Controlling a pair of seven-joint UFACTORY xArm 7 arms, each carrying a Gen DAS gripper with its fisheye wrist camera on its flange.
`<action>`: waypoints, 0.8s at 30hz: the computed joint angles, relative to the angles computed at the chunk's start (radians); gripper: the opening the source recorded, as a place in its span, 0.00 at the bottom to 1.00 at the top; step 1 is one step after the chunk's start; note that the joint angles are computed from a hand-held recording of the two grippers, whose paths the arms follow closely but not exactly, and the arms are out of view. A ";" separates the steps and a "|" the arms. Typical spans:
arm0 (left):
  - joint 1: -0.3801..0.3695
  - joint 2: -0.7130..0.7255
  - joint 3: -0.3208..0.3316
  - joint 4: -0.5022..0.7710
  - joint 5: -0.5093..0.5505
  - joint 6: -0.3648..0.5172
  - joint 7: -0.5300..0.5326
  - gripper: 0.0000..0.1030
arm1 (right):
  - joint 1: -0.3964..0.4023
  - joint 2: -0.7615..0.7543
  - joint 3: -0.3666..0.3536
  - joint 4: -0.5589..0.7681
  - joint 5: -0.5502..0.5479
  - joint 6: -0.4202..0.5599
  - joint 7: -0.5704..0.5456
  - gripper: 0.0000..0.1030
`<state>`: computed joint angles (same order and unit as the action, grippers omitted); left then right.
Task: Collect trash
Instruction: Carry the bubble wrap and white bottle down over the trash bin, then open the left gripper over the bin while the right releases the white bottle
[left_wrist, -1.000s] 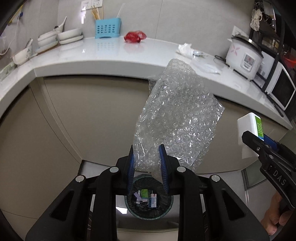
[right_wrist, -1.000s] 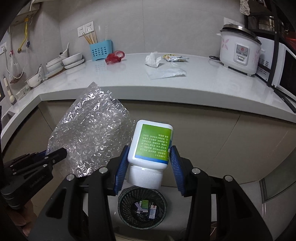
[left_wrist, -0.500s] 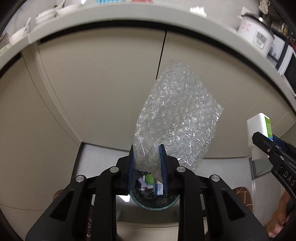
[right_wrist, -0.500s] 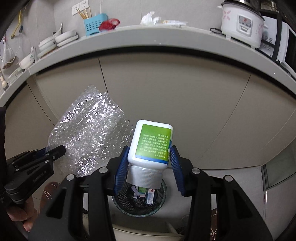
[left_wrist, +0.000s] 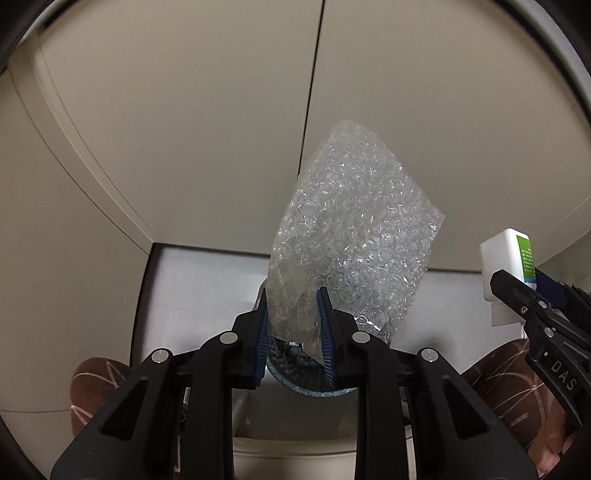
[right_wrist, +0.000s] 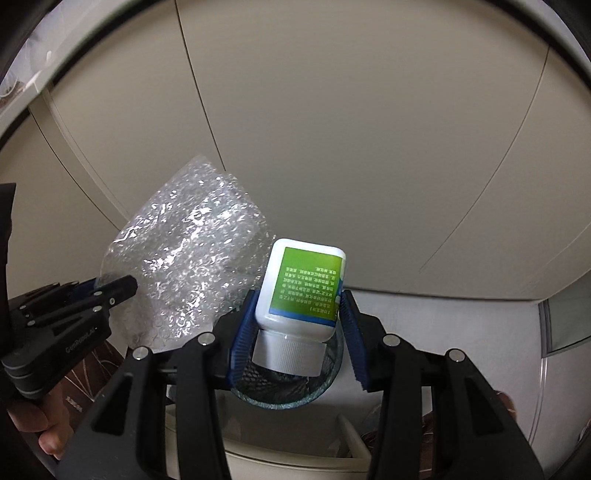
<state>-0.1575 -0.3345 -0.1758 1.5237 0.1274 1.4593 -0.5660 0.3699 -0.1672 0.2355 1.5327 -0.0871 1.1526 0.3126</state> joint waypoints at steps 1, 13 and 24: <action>-0.002 0.001 0.003 -0.022 -0.008 -0.008 0.002 0.22 | 0.000 -0.001 -0.003 -0.021 0.006 -0.008 -0.003 0.41; -0.039 0.043 0.027 -0.210 -0.114 -0.023 0.042 0.22 | -0.009 0.041 -0.026 -0.141 0.041 -0.019 -0.018 0.41; -0.051 0.046 0.054 -0.342 -0.177 -0.067 0.123 0.27 | 0.000 0.162 -0.040 -0.066 0.049 0.024 -0.024 0.41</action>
